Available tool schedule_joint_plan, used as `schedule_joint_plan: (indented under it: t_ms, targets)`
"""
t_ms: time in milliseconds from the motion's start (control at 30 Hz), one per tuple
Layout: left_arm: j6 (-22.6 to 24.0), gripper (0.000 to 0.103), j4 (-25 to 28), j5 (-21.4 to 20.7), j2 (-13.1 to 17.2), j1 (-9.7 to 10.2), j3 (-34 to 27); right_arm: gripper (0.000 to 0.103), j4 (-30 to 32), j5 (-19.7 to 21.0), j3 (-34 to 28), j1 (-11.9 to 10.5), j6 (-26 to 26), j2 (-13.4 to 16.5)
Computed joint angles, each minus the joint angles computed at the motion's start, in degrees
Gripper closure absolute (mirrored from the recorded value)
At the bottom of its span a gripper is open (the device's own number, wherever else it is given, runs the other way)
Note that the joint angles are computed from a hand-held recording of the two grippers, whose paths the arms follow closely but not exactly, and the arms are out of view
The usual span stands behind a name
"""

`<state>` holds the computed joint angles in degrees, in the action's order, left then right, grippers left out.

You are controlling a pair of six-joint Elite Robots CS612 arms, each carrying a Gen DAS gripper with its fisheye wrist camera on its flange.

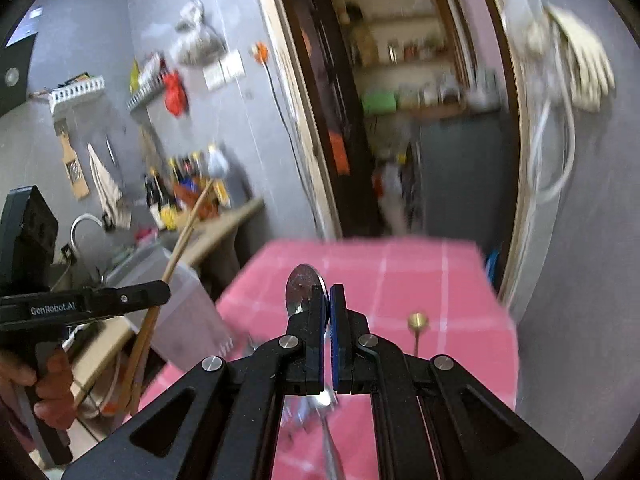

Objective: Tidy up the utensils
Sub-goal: 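Lift the chopsticks with the left tool while the right tool lifts the silver spoon, then drop the chopsticks into the white basket with the left tool while the right drops the spoon in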

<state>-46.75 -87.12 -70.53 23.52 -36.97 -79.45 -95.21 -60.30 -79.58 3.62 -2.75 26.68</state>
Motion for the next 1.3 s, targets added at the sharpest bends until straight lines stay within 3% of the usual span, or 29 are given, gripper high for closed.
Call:
schedule_joint_plan:
  t_ms: [200, 367, 533, 633, 800, 933, 1033, 1300]
  targets:
    - [3.7, 0.090, -2.7, 9.0, -0.9, 1.31, -2.2, 0.100, -13.5, -3.6, 4.6, 3.9, 4.4, -3.1]
    - [5.8, 0.090, -8.0, 16.1, 0.8, 2.33, -4.0, 0.100, -23.6, -7.7, 7.5, 7.5, 7.0, -3.6]
    - [8.3, 0.090, -16.3, 22.3, 3.2, 3.12, -3.7, 0.100, -30.8, -13.2, 9.3, 10.6, 4.2, -2.6]
    - [9.6, 0.090, -21.6, 23.9, 4.5, 3.51, -3.0, 0.100, -33.3, -16.0, 9.6, 11.9, 1.6, -1.5]
    - [11.3, 0.090, -26.6, 23.8, 5.8, 4.03, -2.0, 0.100, -35.0, -17.9, 9.5, 12.9, -0.8, -0.1]
    - [13.6, 0.090, -28.1, 22.3, 6.7, 3.79, -2.7, 0.100, -34.6, -16.3, 9.0, 12.8, -1.3, 0.6]
    - [15.7, 0.090, -27.4, 20.9, 7.4, 3.63, -3.7, 0.100, -33.9, -14.5, 8.5, 12.5, -1.5, 1.0]
    - [15.5, 0.090, -25.0, 15.2, 9.8, 3.85, -7.6, 0.100, -30.2, -9.4, 7.5, 11.3, -1.1, 1.5]
